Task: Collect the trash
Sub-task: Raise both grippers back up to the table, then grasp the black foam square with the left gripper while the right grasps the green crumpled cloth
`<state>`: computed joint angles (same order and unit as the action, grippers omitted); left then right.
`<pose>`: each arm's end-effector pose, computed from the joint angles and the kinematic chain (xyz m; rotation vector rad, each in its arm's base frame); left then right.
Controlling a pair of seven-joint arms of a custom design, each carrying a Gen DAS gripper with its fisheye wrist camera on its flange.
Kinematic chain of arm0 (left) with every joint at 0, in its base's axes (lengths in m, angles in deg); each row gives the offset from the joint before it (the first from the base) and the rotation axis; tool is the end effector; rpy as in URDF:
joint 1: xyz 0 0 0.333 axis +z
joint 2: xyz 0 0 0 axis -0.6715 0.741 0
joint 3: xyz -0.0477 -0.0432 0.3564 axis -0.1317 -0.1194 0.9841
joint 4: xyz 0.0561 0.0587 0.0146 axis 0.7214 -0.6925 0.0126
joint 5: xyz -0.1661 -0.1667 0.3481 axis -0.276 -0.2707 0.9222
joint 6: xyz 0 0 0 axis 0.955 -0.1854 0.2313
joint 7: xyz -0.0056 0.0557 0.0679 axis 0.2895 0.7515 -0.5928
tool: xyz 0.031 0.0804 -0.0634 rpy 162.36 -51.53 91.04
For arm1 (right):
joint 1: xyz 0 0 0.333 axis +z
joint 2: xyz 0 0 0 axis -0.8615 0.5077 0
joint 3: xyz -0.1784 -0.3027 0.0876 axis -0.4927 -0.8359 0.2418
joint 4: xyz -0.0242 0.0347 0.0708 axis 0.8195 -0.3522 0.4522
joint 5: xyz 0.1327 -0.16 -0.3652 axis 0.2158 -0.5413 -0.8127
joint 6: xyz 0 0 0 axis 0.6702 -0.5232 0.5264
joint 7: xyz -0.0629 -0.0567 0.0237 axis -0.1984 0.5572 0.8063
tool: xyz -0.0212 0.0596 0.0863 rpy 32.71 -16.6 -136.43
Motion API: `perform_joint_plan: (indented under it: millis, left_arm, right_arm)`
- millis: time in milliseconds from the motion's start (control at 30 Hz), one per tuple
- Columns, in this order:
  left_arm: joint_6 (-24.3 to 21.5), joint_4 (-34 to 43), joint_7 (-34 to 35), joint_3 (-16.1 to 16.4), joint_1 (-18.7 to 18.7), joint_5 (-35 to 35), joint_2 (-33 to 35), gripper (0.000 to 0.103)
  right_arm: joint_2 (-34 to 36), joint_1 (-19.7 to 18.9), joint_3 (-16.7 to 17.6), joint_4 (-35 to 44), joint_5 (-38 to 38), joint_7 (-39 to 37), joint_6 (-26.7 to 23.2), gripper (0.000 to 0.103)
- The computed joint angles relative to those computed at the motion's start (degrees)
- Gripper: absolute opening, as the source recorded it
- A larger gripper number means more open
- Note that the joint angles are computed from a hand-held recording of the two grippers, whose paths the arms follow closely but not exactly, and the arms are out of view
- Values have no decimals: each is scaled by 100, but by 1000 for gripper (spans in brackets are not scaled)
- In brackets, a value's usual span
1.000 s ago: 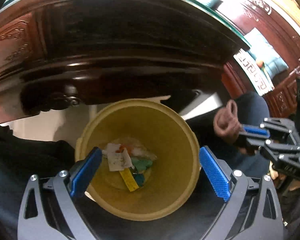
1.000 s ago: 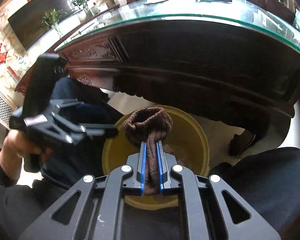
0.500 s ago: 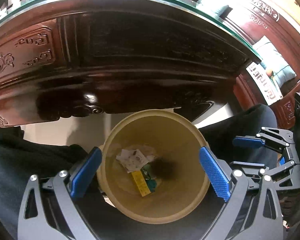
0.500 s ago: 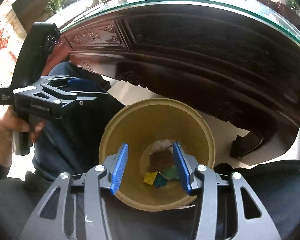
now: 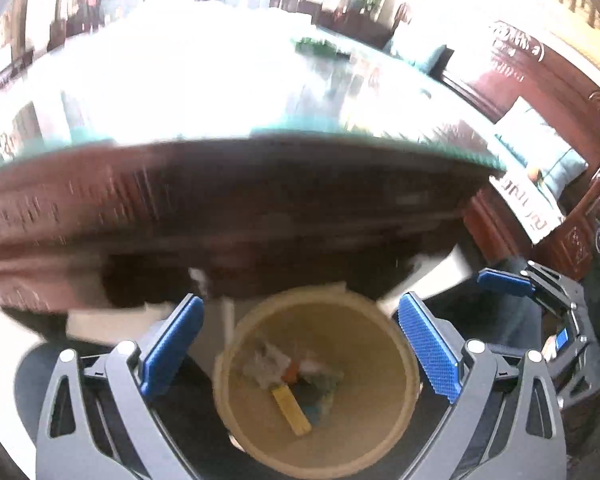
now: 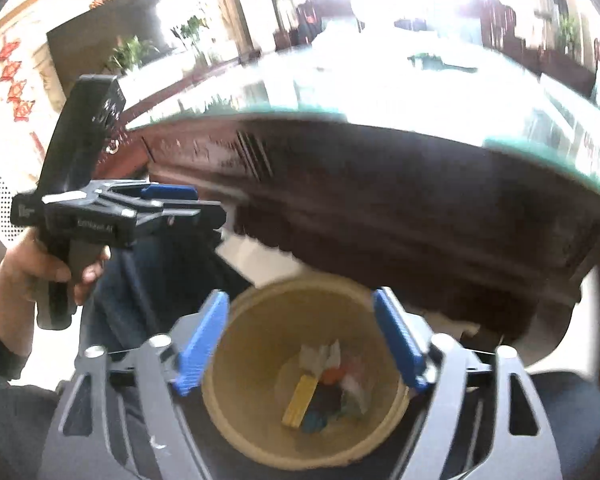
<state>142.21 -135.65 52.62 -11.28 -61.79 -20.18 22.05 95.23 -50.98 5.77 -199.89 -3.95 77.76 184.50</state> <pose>0.5631 -0.3036 0.4149 -1.8173 2.0256 -0.9578 0.5284 0.4109 0.4159 -2.0510 1.0373 -0.2554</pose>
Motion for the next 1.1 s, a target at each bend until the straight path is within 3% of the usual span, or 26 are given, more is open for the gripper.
perform_joint_plan:
  millis: [100, 233, 367, 533, 633, 667, 767, 900, 1100]
  left_arm:
    - [-57, 340, -873, 885, -659, 1131, -17, 99]
    - [-327, 992, -1986, 1537, -1062, 2598, 117, 99]
    - [-559, 1642, -2221, 1443, -830, 2914, 388, 99]
    - [-1080, 2650, -1850, 1021, -297, 2771, 943, 99]
    - [-1302, 3167, -1597, 870, -119, 2607, 1272, 99]
    - [-1308, 3246, -1519, 831, -65, 2517, 1335, 99]
    - [-1480, 3749, -1048, 658, 119, 2036, 1669, 99]
    - [-1909, 4549, -703, 715, 171, 1616, 2182, 99]
    - [-2974, 6396, -158, 819, 238, 1183, 3345, 99]
  right_arm:
    - [-11, 238, -278, 60, -229, 54, 411, 90]
    - [74, 514, -664, 376, -492, 300, 627, 94]
    - [202, 1061, -1349, 883, -654, 602, 449, 94]
    - [494, 1662, -2134, 1616, -827, 892, 229, 94]
    - [718, 2186, -2820, 2088, -922, 1101, 117, 94]
    - [808, 2179, -2859, 2261, -1118, 1299, 10, 94]
    - [1062, 1786, -2403, 2714, -929, 1031, -358, 94]
    - [1344, 1398, -1942, 3181, -667, 851, -731, 94]
    - [1623, 1403, -1967, 3725, -501, 642, -1081, 94]
